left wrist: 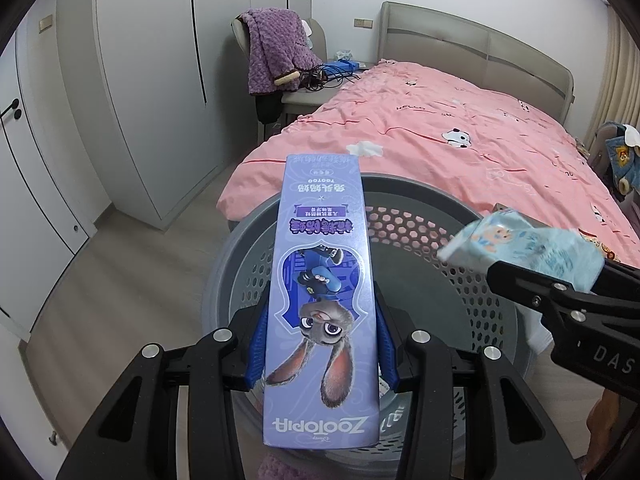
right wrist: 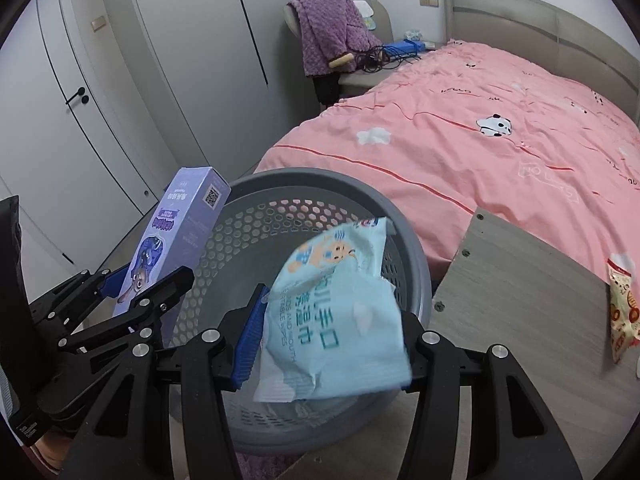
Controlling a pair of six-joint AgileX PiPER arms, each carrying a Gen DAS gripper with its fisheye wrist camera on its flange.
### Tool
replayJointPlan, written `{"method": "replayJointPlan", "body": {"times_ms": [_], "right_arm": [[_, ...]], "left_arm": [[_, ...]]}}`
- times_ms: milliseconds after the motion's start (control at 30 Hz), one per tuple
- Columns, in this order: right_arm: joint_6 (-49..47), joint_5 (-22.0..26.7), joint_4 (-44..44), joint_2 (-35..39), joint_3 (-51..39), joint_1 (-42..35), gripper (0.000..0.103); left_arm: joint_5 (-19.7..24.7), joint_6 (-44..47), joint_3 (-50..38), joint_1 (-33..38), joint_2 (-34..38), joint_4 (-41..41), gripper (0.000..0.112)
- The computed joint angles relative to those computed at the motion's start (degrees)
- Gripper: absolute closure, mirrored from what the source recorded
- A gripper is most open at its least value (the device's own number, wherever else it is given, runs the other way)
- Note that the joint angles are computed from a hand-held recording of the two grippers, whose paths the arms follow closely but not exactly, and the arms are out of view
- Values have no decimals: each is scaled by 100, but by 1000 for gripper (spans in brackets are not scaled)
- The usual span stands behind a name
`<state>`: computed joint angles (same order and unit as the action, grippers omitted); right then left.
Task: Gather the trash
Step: 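Open both grippers to drop the box and wipes into the basket, then move both open grippers back over the board toward the wrapper and cap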
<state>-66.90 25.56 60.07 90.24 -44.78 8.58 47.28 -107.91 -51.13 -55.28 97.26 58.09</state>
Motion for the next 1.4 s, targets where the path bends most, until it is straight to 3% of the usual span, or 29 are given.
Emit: {"method": "replayJointPlan", "body": {"times_ms": [133, 200, 1000, 1400], "right_arm": [[-176, 9, 262, -10, -9, -44, 40], [-352, 84, 466, -60, 34, -120, 30], [-276, -67, 351, -297, 253, -159, 29], [-546, -185, 531, -780, 628, -496, 21]], "left_arm": [[96, 124, -52, 12, -27, -28, 51], [167, 125, -61, -4, -39, -4, 51], [733, -33, -93, -331, -119, -142, 43], [1263, -45, -300, -605, -94, -213, 37]]}}
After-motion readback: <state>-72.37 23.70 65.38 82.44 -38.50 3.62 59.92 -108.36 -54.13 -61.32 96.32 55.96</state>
